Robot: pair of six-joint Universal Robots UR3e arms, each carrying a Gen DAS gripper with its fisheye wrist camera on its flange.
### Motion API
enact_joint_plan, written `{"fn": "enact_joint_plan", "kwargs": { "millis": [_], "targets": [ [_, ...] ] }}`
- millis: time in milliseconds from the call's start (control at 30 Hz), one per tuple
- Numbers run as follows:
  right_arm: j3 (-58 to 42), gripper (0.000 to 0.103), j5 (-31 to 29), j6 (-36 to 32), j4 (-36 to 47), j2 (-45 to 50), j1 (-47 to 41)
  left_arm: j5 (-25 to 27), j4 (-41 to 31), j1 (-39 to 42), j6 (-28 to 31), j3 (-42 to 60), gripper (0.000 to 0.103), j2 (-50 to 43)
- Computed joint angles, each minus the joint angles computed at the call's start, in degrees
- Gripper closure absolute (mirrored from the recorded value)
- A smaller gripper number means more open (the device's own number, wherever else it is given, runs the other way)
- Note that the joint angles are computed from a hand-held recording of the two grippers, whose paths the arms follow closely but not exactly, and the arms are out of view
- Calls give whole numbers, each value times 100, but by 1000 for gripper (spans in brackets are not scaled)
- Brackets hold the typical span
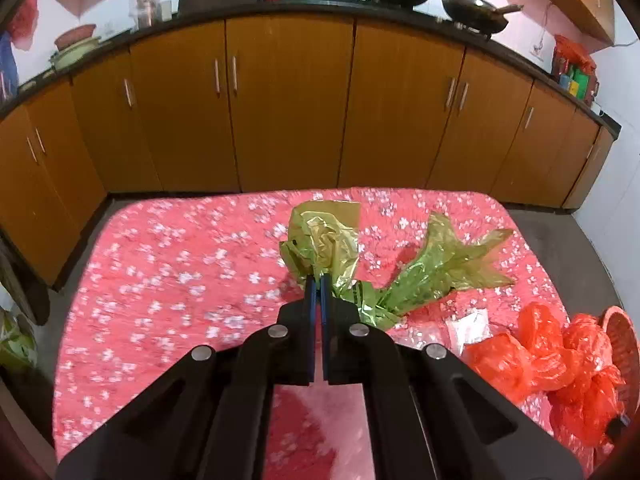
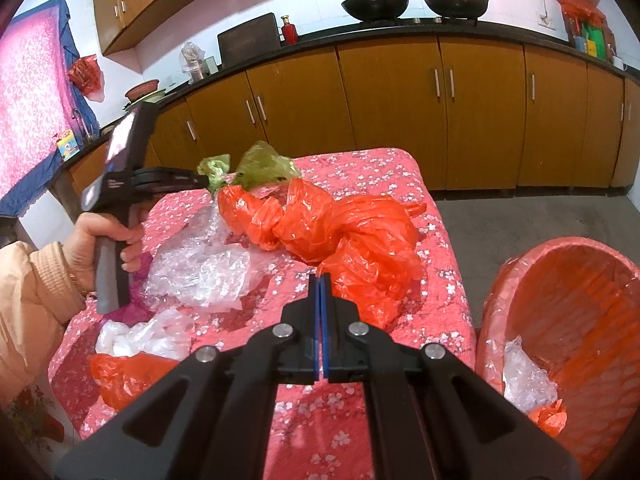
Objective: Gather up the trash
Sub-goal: 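Carry the green bag toward the wastebasket while the right gripper grasps a red bag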
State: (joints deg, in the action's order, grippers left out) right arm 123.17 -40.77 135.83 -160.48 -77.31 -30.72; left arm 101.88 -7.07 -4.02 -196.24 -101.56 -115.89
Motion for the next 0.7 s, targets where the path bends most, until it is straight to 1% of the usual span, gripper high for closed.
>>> {"fn": "enact_joint_plan", "kwargs": {
  "millis": [167, 367, 567, 700],
  "targets": [
    [183, 101, 131, 2, 58, -330, -113, 52, 226, 84, 15, -544, 101, 630],
    [340, 101, 311, 44, 240, -847, -299, 370, 265, -16, 154, -1045, 101, 1433],
    [480, 101, 463, 53, 493, -1400, -591, 537, 96, -287, 202, -1109, 101, 1837],
    [571, 101, 597, -69, 789, -1781, -906, 729, 35, -677, 251, -950, 101, 1876]
  ]
}}
